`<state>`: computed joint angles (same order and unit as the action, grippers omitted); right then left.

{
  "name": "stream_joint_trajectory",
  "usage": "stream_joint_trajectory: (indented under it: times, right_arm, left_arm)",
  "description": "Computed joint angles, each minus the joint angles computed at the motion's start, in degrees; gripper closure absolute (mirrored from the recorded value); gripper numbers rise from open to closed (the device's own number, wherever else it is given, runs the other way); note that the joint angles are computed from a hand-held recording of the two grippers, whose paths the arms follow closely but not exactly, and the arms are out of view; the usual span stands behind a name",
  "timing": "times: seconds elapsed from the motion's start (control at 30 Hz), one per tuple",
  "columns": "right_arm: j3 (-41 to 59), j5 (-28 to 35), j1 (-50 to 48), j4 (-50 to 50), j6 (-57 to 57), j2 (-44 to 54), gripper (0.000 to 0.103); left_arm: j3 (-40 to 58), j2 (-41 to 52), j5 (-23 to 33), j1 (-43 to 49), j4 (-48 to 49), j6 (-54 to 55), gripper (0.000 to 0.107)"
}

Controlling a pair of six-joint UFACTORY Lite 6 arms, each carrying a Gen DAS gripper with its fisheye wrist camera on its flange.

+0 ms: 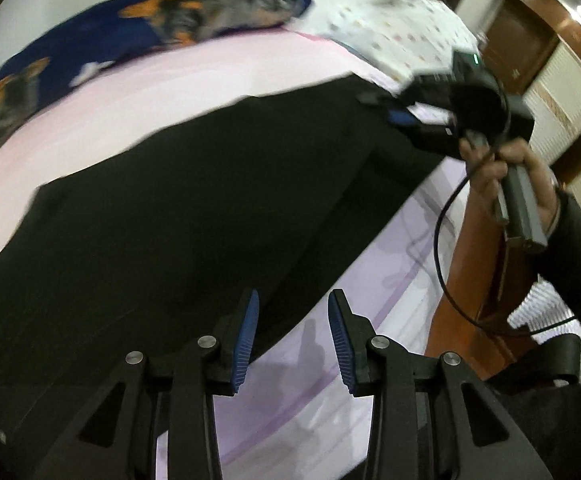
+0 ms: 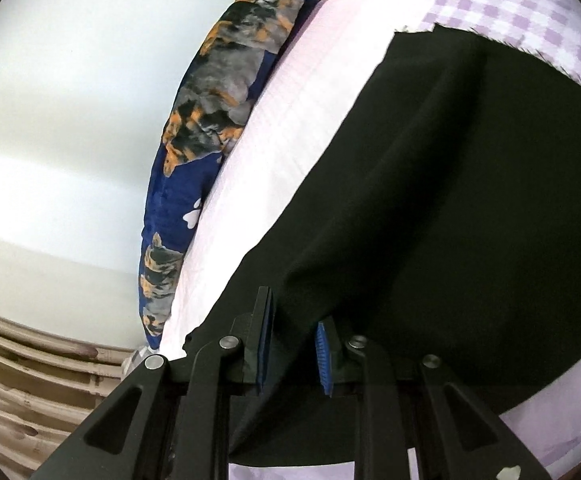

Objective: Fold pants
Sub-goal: 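Open the left gripper and release the waistband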

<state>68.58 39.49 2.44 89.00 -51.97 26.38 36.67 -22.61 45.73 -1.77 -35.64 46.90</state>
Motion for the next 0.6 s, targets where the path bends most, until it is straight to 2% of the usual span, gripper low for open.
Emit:
stream_joint_trajectory:
  times: [0.13,0.2,0.23,0.27,0.3,0.4,0.6]
  right_arm:
    - [1.3,1.0,-0.7,-0.6,1.2,1.0,0.083]
    - [0.8,1.6,-1.2,-0.5,1.3,0.9,0.083]
    - [0.3,1.8,-1.4,-0.3,1.2,0.7,0.083]
    - [-0.3,1.8,-1.5,0.1,1.0,0.4,0.082]
    - [-0.9,1.8,-1.6,0.3,1.1,0.2,0.082]
    - [-2.3,1.9,-2.2,1.2,1.2,0.3,0.082]
    - [2.6,-3.1,-0.2,-4.2,7.3,1.6,0.079]
  left_arm:
    - [1.3,5.1,-8.6,-6.9,-0.1,-4.2,0.069]
    - [1.4,7.0,-10.6,-7.7,-1.9,-3.7,0.071]
    - [1.8,8.9,-11.6,-8.2,-3.2,-3.3,0.072]
    - [2.2,10.5,-12.8,-9.2,-4.2,-3.3,0.081]
    - [2.0,11.4,-12.9,-8.7,-5.9,-1.7,0.088]
    - [1.0,12.5,-12.6,-6.9,-9.8,1.9,0.093]
    - [-1.2,11.5,-13.7,-6.6,-12.8,3.8,0.094]
